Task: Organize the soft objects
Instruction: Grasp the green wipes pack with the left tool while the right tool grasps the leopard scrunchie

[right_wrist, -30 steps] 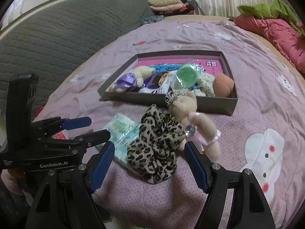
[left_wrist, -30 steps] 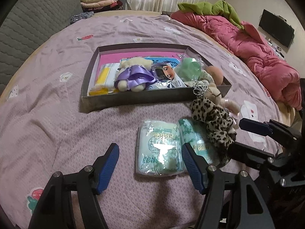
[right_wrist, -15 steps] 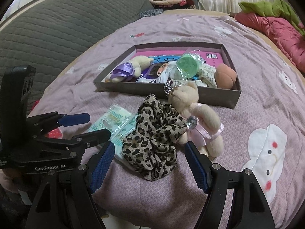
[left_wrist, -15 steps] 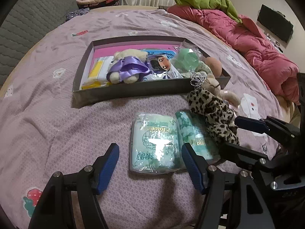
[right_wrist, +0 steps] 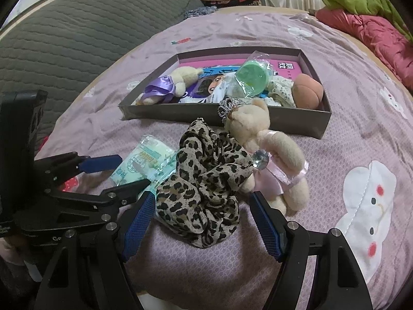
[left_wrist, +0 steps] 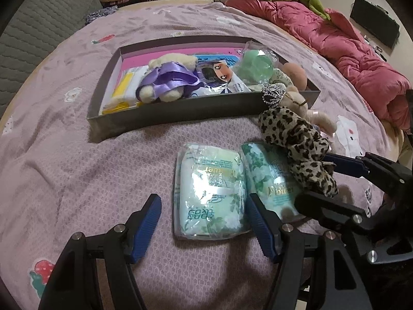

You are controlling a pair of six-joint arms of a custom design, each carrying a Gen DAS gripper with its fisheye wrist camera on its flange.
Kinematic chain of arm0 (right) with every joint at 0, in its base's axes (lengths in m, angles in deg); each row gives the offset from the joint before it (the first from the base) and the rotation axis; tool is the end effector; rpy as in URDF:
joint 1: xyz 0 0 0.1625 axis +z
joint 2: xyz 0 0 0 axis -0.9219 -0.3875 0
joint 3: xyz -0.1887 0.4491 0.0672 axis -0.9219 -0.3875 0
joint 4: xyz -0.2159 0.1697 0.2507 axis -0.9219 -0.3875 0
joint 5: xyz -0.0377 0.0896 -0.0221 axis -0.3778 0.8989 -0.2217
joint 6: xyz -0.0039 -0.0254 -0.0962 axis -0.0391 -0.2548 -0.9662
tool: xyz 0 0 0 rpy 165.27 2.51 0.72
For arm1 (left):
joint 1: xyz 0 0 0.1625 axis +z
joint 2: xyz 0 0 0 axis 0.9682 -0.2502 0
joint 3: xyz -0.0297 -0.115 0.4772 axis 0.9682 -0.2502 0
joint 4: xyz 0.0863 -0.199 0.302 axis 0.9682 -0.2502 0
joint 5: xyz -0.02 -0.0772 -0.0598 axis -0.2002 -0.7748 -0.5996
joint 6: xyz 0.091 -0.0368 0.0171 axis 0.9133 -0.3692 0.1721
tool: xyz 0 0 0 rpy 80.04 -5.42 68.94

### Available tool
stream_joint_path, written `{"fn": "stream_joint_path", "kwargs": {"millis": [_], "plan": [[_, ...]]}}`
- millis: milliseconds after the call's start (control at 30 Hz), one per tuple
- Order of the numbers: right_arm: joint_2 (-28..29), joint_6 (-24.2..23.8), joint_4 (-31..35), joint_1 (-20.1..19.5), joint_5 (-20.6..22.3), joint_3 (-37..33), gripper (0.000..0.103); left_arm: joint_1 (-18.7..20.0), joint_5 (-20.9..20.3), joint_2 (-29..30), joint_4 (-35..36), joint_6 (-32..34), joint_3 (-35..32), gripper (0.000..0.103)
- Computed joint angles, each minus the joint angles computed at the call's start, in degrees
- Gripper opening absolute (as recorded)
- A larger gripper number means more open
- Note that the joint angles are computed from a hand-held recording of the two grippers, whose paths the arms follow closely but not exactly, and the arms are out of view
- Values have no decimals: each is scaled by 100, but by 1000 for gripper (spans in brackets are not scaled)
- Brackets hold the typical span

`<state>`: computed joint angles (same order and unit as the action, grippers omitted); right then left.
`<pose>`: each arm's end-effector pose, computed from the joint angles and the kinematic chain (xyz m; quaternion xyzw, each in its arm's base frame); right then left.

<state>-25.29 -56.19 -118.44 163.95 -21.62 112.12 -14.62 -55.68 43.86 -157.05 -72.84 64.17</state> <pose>0.2027 -0.7824 0.1461 0.3330 -0.9212 0.1277 0.1554 -0.1910 -0.7662 0.1224 0.0717 0.9110 -0.2378 0.3293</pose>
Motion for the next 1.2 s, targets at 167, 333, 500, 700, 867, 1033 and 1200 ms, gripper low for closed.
{"fn": "stream_joint_path", "kwargs": {"millis": [167, 333, 500, 700, 867, 1033, 1200], "plan": [[54, 207, 201, -35, 60, -130, 77, 24, 133, 84, 95, 91, -147, 70], [97, 251, 162, -44, 71, -173, 77, 51, 129, 108, 121, 81, -187, 70], [82, 318, 208, -84, 280, -200, 66, 73, 161, 156, 161, 81, -277, 70], [54, 337, 201, -118, 384, -234, 41, 111, 71, 189, 130, 114, -372, 70], [26, 168, 149, -98, 394, -206, 33, 145, 115, 266, 191, 191, -510, 61], [-22, -65, -21, -63, 422, -118, 30, 137, 93, 273, -10, 341, -488, 50], [-71, -216, -168, -42, 557, -37, 29, 126, -72, 201, -472, 477, -373, 48]]}}
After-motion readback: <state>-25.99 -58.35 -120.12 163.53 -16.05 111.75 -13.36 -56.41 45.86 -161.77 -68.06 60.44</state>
